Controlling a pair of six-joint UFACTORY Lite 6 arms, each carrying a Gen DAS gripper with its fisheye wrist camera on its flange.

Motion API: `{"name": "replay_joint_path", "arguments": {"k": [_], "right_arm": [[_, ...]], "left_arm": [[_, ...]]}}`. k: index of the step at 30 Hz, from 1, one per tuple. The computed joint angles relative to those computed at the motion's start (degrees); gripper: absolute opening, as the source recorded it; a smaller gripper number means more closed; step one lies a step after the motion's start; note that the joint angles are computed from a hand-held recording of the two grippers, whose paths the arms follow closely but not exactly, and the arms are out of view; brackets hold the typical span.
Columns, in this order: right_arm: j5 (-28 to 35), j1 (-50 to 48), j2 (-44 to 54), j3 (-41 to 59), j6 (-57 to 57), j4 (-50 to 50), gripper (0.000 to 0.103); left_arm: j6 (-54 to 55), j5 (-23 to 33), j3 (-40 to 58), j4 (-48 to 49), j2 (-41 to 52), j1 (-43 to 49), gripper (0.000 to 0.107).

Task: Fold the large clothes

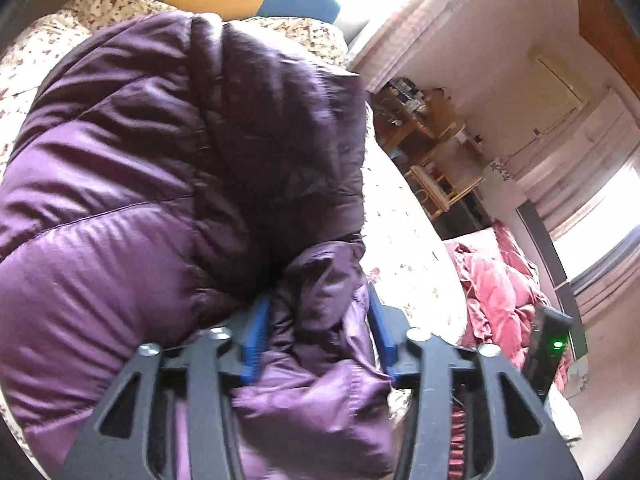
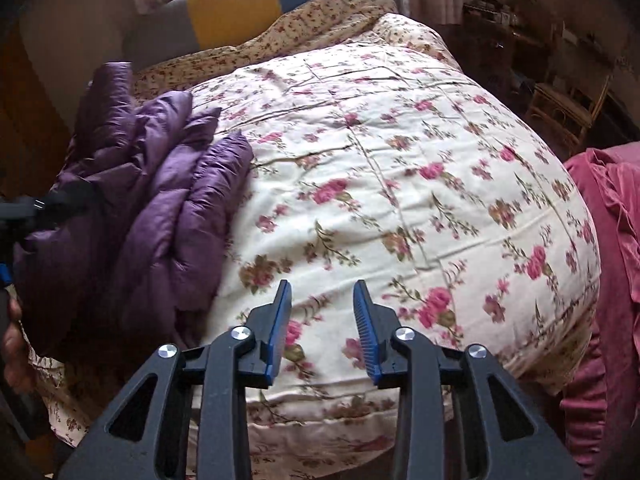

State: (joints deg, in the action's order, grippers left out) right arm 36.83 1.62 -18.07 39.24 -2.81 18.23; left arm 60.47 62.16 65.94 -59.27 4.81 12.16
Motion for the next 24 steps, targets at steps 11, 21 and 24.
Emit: {"name": "replay_joint_path", "arguments": {"k": [11, 21, 24], "right_arm": [[0.8, 7.2, -5.4, -0.9, 7.5, -2.7, 0.040], [1.7, 16.0, -3.8, 7.4, 11.1, -3.9, 0.040], [1.9, 19.7, -2.7, 11.8, 11.8, -3.9, 0.040]], "left_arm": [[-0.9, 15.5, 4.9, -0.8, -2.5, 10.7, 0.079], [2.5, 23.5, 11.5, 0.1, 3.4, 29.4, 0.080], [4.6, 15.1, 11.5, 4.6, 7.3, 32.5, 0.080]]}}
